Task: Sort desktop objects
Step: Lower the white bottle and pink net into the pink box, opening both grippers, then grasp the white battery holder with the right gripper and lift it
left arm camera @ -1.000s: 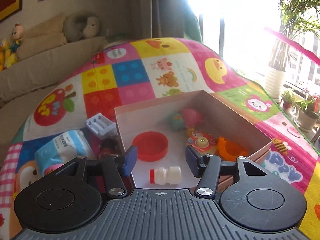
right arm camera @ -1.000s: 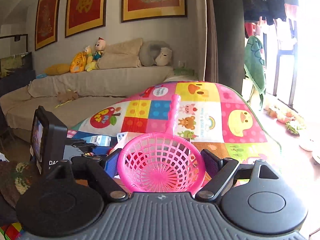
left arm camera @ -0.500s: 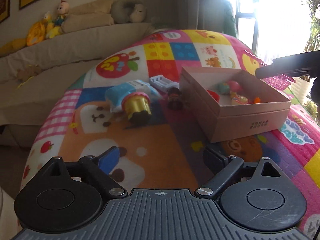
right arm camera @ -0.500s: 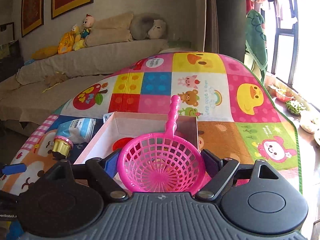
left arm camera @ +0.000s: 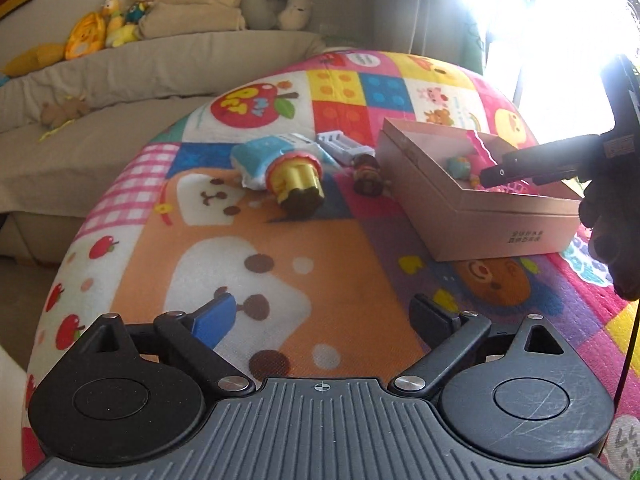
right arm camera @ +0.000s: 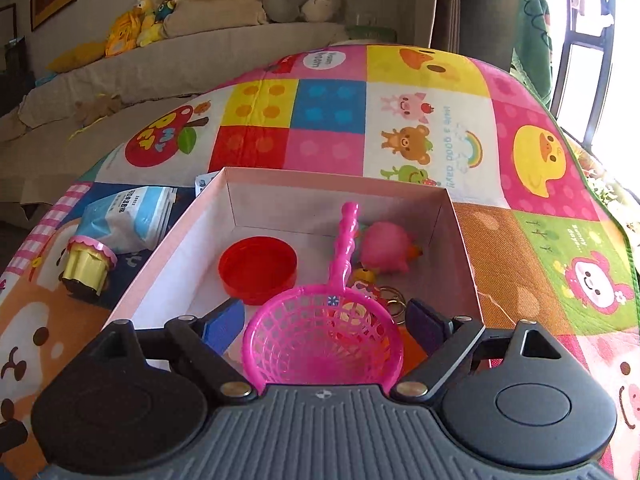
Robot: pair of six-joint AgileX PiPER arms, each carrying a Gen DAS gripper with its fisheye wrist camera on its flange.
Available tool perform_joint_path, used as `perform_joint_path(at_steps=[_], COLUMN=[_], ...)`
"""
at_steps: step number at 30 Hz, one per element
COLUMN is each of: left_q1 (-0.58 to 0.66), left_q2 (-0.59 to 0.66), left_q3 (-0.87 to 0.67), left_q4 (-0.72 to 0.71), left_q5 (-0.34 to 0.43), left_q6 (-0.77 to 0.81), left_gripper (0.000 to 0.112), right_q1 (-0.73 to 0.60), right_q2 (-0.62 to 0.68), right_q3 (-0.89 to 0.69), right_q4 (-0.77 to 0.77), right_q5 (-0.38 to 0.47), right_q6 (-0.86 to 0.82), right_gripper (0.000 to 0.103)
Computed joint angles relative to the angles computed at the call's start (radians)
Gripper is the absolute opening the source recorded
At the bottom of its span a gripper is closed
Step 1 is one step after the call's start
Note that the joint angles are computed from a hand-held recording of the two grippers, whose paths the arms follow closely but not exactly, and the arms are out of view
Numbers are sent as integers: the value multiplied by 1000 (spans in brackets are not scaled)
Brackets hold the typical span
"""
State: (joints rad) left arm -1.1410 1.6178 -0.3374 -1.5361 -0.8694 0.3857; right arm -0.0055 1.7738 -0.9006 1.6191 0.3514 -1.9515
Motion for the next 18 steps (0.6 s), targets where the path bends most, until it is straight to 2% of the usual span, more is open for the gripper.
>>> perform_joint_path(at_steps=[2,4,7,9,13,15,18], left_q1=[0,14,66,105,163,196,252], left_q2=[7,15,21,12,-20,-17,-5], left_q3=[0,3,-1,12,74,98,125], left_q4=[13,33,30,41,116,180,314], left_q5=[-5,-20,-44,-55,-53,-40,2], left_q6=[-14,-36,-20,-29,-130,-216,-333], left_gripper=[97,98,98,98,99,99,99], right_q1=[-10,-24,3,56,192,269,374], right_q2=[-33,-73,-117,-102,50,172,390], right_q3=[18,13,-67,-169,-512,-712,-1012], right_q4=[-27,-119,-383,-558,-878,-1046,-1329], right_q5=[13,51,105,142,294,351,416], right_q6=[18,112,411,611,1011,1211,1511], right_gripper=[92,92,92,92,88,74,71])
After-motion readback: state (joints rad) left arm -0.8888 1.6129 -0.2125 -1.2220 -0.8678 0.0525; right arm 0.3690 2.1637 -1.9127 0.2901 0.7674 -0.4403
